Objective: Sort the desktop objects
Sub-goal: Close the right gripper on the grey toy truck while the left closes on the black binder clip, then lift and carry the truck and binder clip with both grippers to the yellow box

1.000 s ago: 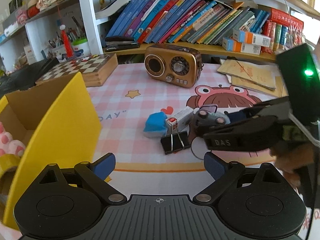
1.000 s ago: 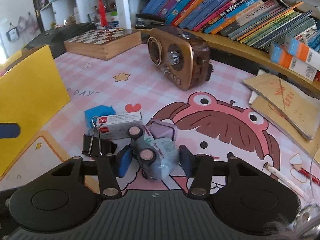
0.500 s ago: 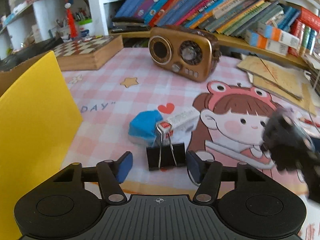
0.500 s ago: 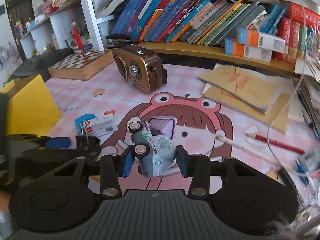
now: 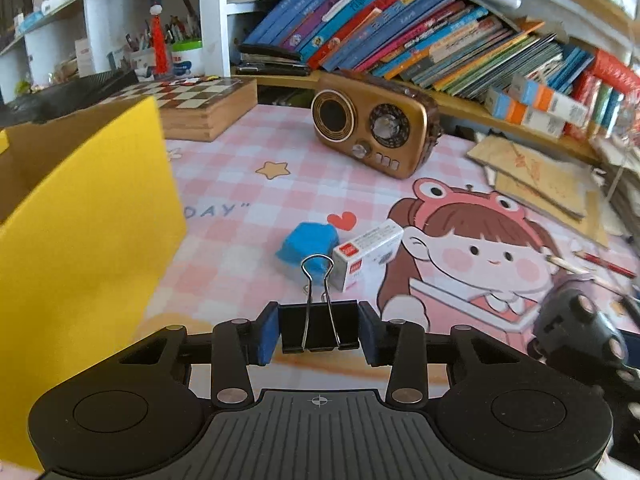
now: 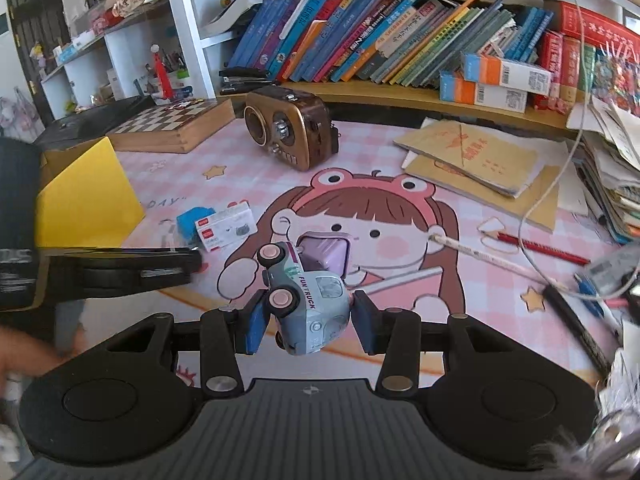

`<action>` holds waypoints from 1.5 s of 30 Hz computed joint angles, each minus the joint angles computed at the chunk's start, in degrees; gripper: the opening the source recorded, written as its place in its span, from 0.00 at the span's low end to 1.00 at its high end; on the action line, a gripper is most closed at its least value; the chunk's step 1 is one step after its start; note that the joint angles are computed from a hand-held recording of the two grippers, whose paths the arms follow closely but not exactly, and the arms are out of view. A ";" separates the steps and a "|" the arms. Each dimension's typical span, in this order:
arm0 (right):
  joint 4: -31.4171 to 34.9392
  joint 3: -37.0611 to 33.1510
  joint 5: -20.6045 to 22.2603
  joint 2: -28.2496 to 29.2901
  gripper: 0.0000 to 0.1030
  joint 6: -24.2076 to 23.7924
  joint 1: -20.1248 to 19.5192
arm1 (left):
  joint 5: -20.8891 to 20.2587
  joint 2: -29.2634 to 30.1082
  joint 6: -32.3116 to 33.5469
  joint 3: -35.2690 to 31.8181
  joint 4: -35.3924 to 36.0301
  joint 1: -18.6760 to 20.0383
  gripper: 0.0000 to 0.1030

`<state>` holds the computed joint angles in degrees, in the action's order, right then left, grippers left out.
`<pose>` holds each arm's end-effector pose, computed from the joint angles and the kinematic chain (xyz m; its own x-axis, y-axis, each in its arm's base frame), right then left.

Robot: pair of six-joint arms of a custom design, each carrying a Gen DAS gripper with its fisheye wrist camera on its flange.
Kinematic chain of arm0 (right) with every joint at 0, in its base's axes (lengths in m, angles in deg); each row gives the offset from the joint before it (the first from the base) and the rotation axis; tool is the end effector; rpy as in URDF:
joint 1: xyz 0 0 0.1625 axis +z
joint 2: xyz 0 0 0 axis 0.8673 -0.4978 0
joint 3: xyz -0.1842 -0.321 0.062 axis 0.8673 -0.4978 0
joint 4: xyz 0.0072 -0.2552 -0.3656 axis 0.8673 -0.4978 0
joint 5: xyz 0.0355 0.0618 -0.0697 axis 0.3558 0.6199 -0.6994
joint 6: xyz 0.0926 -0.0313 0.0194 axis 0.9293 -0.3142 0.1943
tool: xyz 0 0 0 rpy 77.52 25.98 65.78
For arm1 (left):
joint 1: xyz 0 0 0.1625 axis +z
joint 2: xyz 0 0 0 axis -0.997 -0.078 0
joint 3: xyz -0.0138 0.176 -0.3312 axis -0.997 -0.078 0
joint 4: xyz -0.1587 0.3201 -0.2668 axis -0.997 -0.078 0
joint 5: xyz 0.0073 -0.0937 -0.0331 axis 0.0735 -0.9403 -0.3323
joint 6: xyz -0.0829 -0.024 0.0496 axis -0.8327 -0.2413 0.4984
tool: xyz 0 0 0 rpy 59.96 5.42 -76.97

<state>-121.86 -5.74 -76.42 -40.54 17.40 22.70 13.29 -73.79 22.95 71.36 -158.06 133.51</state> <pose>0.0297 -0.8032 0.3244 -0.6708 -0.5880 0.4520 -0.7342 0.6126 -0.2927 -0.3726 -0.7537 -0.0449 -0.6677 -0.4396 -0.6008 0.2406 0.6363 -0.7330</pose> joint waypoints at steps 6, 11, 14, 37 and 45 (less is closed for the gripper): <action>-1.20 5.30 -0.59 -4.29 0.40 1.35 0.05 | -2.39 -6.11 6.33 11.70 -12.04 -3.07 0.38; -3.09 10.45 -1.38 -8.22 0.40 2.17 0.40 | -4.50 -10.13 10.79 18.85 -20.64 -5.32 0.38; -5.65 14.11 -1.50 -10.74 0.40 3.34 0.66 | -5.96 -12.38 11.38 22.49 -24.30 -6.32 0.38; -20.85 40.93 -6.82 -28.06 0.40 5.51 3.95 | -11.64 -28.96 9.18 49.34 -36.66 -12.30 0.38; -22.97 50.25 -8.05 -34.18 0.40 7.43 5.39 | -11.99 -35.87 4.70 58.56 -34.47 -15.45 0.38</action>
<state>-144.83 44.51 -84.46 -74.71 24.83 28.09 1.30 -109.65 27.65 129.92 -192.53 118.06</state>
